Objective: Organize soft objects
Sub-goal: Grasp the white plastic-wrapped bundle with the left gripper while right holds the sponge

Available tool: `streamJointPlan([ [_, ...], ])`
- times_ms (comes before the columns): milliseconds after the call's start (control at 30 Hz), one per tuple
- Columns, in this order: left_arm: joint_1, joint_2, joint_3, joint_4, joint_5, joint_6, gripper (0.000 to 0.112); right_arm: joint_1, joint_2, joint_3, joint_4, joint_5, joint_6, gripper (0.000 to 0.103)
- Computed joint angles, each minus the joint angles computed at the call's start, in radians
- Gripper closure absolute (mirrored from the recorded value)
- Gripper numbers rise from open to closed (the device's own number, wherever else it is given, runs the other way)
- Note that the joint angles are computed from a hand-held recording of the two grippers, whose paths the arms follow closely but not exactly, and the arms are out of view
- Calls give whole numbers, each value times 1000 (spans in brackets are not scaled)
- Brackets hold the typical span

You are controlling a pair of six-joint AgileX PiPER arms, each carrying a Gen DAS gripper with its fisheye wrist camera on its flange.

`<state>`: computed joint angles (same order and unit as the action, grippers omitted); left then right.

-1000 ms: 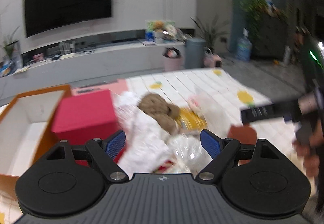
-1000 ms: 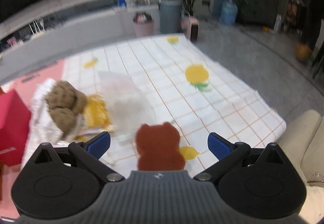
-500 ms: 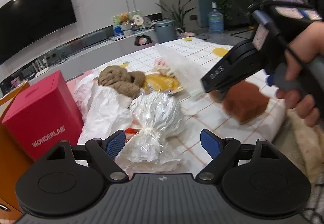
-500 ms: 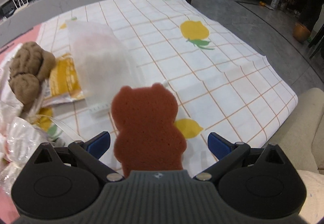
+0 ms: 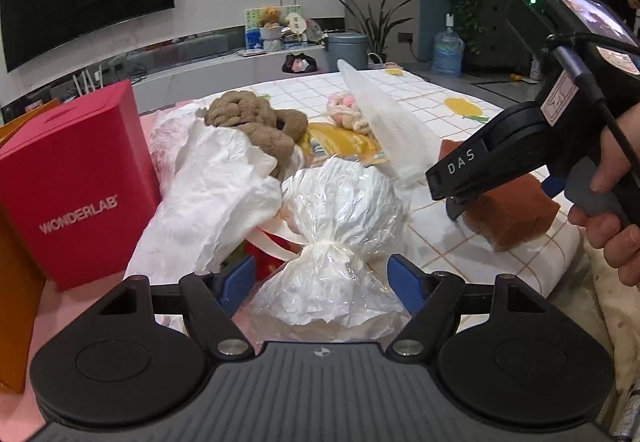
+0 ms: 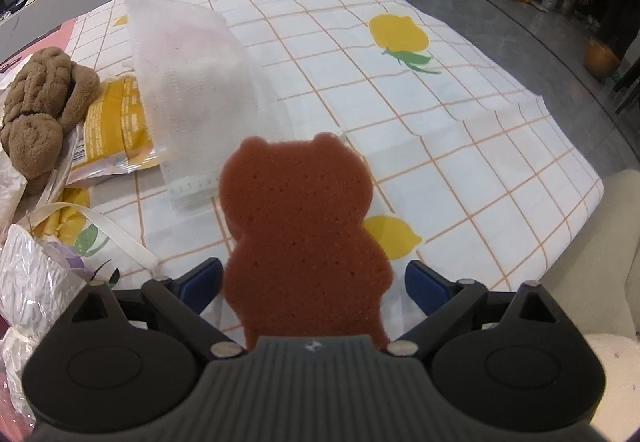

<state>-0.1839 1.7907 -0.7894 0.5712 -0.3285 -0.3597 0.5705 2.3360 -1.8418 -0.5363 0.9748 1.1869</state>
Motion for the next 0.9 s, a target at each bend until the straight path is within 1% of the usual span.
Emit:
streamJointPlan([
  [33, -3, -9, 4, -1, 12, -2, 26, 0, 0, 1, -3, -3, 0, 12],
  [100, -8, -17, -2, 25, 41, -40, 27, 2, -10, 19, -7, -21, 9, 18],
  [133, -8, -25, 2, 49, 48, -65, 30, 0, -19, 34, -4, -39, 14, 23],
  [167, -9, -30, 8, 55, 50, -66, 32, -2, -29, 49, 3, -58, 21, 26],
  [233, -17, -44, 25, 30, 54, -17, 34, -2, -37, 64, 6, -77, 35, 27],
  [300, -37, -49, 23, 8, 85, 43, 39, 3, -37, 67, -6, -79, 44, 28],
  [333, -44, -48, 17, 20, 93, 38, 44, 4, -37, 67, -8, -80, 46, 28],
  [367, -49, -49, 11, 66, 106, -8, 48, 3, -40, 72, -10, -85, 47, 28],
  [433, -51, -53, -2, 215, 130, -168, 53, 5, -42, 74, -12, -88, 45, 29],
  [467, -53, -50, -10, 245, 135, -202, 57, 5, -45, 78, -12, -93, 43, 29],
  [533, -56, -58, 0, 216, 132, -180, 62, 7, -57, 92, -18, -106, 48, 29],
  [667, -72, -67, 21, 75, 124, -51, 66, 10, -91, 136, -47, -146, 88, 29],
  [700, -72, -72, 24, 86, 122, -65, 67, 9, -101, 151, -52, -161, 100, 29],
  [733, -70, -77, 24, 136, 123, -118, 68, 7, -112, 166, -56, -174, 113, 29],
  [833, -55, -90, 16, 364, 111, -353, 69, 9, -146, 215, -92, -203, 173, 29],
  [900, -48, -103, 18, 452, 94, -444, 70, 13, -175, 254, -131, -221, 230, 29],
])
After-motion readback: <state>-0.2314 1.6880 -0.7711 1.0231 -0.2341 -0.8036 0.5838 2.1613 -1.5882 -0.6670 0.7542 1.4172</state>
